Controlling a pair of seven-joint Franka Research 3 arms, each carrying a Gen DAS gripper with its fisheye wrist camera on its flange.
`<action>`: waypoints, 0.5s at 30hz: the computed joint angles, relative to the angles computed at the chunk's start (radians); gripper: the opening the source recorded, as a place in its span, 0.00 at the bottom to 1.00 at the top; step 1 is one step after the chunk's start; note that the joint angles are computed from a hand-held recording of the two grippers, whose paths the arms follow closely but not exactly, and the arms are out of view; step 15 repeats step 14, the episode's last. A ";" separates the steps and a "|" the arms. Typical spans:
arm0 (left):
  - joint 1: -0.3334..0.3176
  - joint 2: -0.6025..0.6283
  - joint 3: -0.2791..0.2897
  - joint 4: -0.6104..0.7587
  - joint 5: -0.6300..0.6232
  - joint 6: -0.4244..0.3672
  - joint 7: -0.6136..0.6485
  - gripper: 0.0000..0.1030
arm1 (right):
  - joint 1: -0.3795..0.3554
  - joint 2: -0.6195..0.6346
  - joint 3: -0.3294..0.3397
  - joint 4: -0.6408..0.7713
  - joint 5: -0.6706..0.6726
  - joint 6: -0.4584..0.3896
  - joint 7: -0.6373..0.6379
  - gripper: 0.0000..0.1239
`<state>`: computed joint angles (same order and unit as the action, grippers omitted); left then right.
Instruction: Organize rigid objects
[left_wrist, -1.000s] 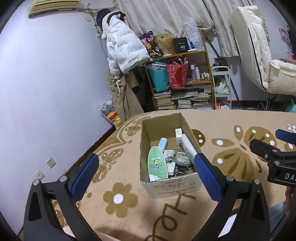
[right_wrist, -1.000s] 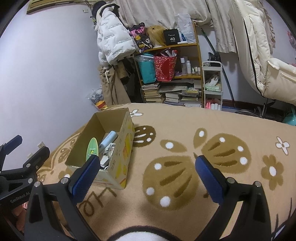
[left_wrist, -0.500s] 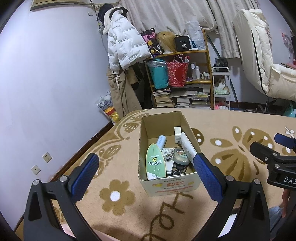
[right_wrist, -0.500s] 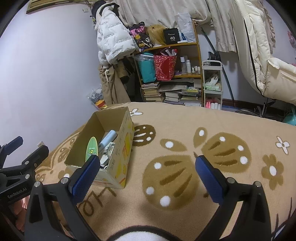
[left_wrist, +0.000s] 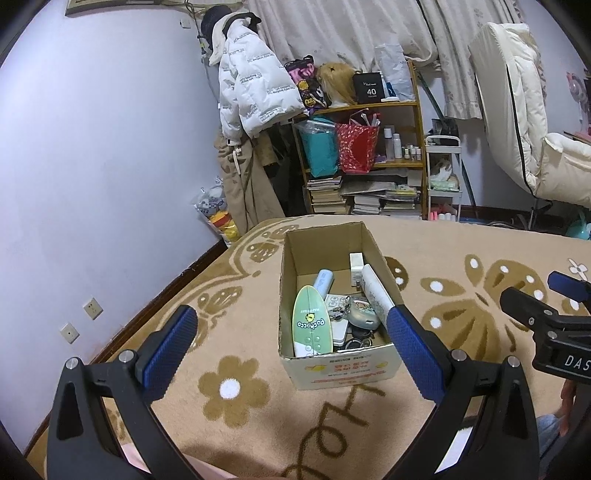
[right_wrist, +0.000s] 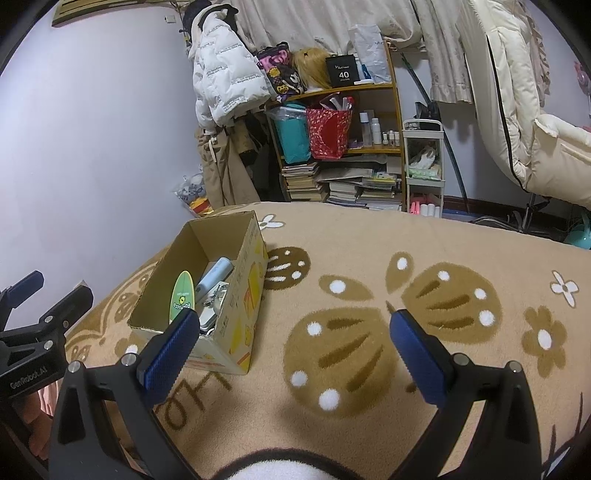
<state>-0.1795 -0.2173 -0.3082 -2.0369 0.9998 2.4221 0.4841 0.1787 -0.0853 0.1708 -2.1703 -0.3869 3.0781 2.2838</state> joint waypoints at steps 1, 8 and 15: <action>-0.001 0.000 0.001 -0.001 -0.003 0.003 0.001 0.99 | -0.002 0.000 0.002 -0.001 -0.006 0.002 0.007 0.83; 0.001 -0.005 0.001 -0.002 -0.001 0.009 -0.010 0.99 | 0.001 0.000 -0.001 0.000 0.001 0.001 -0.001 0.83; 0.003 -0.005 0.000 -0.001 -0.003 0.007 -0.008 0.99 | 0.000 -0.001 -0.001 -0.001 0.007 0.000 -0.010 0.83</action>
